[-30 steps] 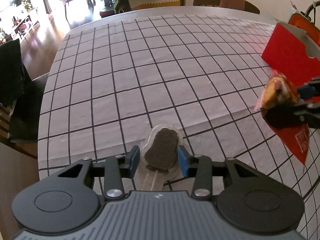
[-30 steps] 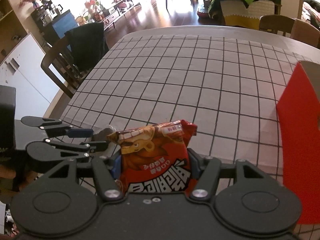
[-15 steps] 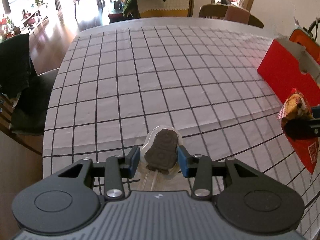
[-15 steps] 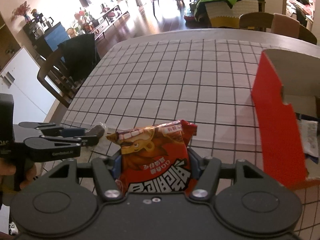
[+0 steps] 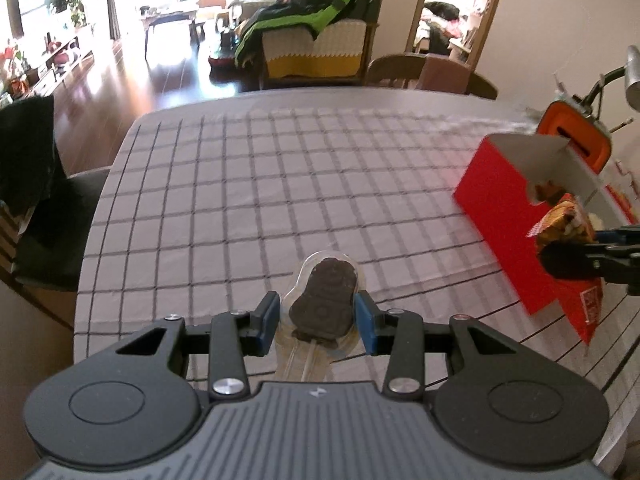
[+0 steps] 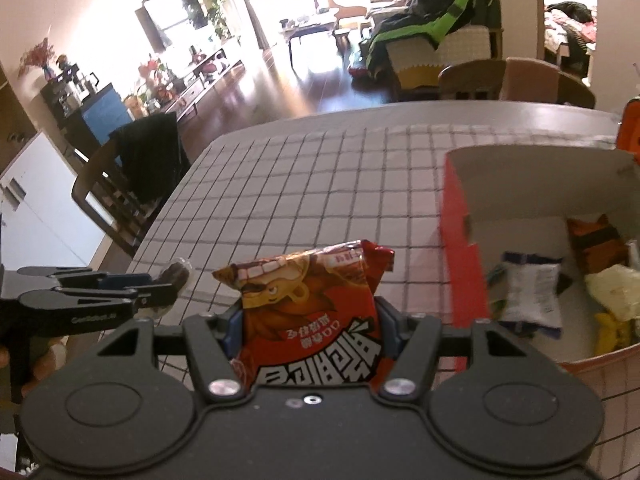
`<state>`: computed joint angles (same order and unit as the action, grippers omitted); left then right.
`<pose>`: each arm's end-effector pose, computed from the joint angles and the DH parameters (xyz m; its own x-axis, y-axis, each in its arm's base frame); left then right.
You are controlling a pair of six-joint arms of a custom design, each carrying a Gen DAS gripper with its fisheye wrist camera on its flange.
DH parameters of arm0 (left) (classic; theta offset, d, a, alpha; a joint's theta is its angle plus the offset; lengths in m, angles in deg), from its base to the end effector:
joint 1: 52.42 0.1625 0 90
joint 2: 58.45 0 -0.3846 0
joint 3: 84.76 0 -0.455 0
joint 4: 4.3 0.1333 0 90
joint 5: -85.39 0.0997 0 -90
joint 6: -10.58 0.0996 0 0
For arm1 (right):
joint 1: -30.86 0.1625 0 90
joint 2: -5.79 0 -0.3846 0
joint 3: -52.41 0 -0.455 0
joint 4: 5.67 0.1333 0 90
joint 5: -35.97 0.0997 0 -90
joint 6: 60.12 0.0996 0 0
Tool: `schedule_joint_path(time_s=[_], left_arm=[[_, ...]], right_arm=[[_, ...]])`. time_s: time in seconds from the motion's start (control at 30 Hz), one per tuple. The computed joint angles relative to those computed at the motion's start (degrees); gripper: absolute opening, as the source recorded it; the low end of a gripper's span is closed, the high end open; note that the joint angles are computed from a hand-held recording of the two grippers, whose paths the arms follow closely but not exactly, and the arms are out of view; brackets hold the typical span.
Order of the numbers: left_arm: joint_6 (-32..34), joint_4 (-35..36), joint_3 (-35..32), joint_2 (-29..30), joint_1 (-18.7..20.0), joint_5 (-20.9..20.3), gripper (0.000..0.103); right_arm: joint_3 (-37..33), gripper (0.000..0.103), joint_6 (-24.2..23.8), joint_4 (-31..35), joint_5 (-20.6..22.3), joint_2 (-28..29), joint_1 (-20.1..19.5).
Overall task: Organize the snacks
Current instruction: 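Carry the chip bag and lollipop into the red box and open both tools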
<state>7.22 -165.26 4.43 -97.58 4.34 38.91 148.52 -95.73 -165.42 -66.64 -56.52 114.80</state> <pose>-0.2200 -0.7039 0.0245 -0.7699 0.1459 -0.6213 0.4678 0.7913 -0.3938 0.0376 -0.7025 0.2298 -0.8277 -0.2814 0.4855 -0.4877 0.7887 -0.3744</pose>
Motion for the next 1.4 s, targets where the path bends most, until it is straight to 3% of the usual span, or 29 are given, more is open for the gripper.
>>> schedule_joint_path(time_s=[0.7, 1.2, 1.4], left_arm=[[-0.07, 1.99, -18.88, 16.76, -8.99, -0.37, 0.04], [-1.88, 12.59, -40.43, 32.68, -11.56, 0.15, 0.04], [-1.48, 20.23, -53.35, 40.6, -11.08, 1.11, 0.04]], right_arm=[[-4.14, 0.062, -5.39, -1.12, 1.51, -5.42, -5.74], [-12.99, 0.062, -9.01, 2.23, 1.36, -3.11, -10.76], [-18.07, 0.062, -9.25, 4.79, 0.26, 0.23, -11.42]])
